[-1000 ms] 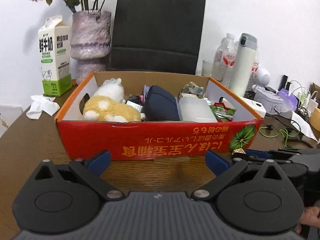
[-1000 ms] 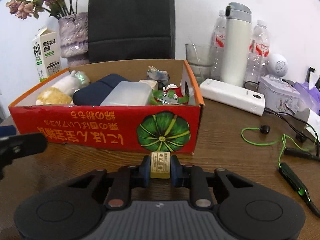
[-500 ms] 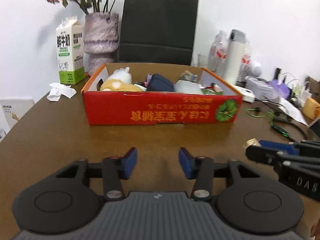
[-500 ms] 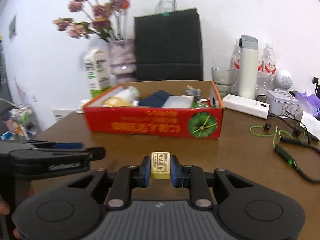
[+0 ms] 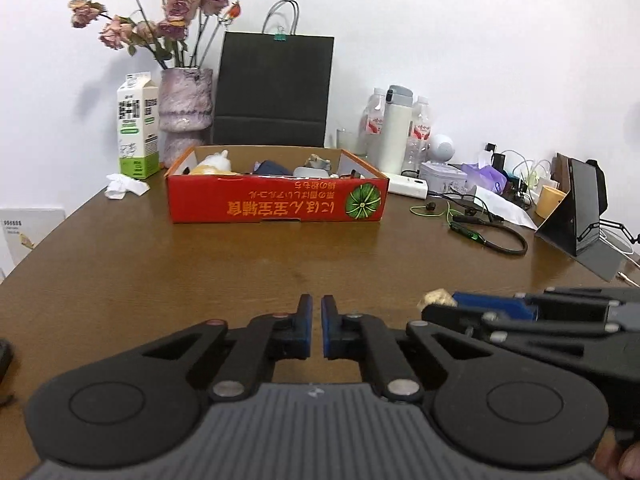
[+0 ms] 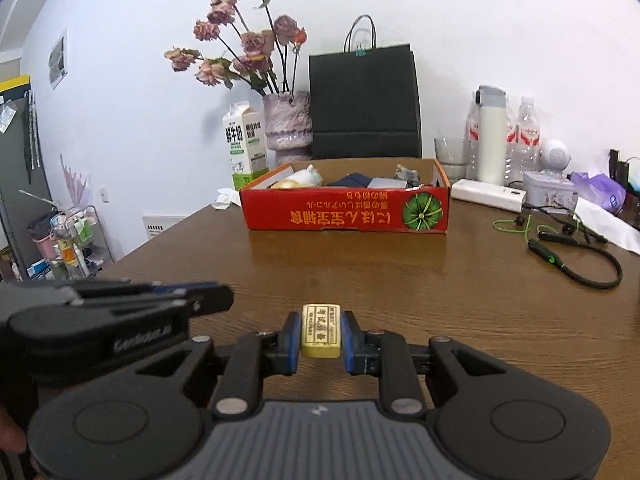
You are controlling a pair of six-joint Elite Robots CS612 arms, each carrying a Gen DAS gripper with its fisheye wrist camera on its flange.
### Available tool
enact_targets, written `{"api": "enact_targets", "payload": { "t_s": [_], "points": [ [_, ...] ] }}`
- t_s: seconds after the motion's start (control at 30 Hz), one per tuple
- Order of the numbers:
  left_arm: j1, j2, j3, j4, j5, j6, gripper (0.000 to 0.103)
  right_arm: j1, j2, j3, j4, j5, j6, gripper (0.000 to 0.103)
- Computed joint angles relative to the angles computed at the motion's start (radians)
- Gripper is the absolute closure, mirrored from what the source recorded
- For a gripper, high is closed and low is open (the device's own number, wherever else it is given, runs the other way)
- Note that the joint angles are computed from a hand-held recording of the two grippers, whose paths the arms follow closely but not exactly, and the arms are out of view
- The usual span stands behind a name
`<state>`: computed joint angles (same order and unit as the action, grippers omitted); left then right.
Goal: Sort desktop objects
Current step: 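Carry the yellow block into the box and open the right tool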
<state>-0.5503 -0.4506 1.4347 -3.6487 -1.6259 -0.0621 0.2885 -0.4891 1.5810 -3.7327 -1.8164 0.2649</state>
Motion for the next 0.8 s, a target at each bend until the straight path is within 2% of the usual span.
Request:
{"api": "enact_targets", "payload": {
  "t_s": [0.13,0.23,0.33,0.5,0.63,0.8],
  "points": [
    [-0.002,-0.001,0.017,-0.044,0.022,0.025,0.097,0.01,-0.005,0.006,-0.024,-0.014,-0.023,0.084],
    [0.003,0.0,0.001,-0.017,0.021,0.011,0.1,0.007,-0.005,-0.002,-0.027,-0.016,-0.026,0.083],
    [0.007,0.001,-0.026,-0.014,0.03,0.02,0.1,-0.002,-0.006,-0.02,-0.029,-0.015,-0.035,0.083],
    [0.022,0.016,-0.119,0.012,0.004,0.054,0.1,-0.032,-0.005,-0.079,-0.033,-0.021,-0.074,0.083],
    [0.049,0.048,-0.281,0.185,-0.089,0.007,0.1,-0.073,0.002,-0.16,0.031,0.022,-0.09,0.083],
    [0.074,0.142,-0.569,0.437,-0.13,-0.003,0.1,-0.128,0.026,-0.305,0.184,0.127,-0.083,0.083]
  ]
}}
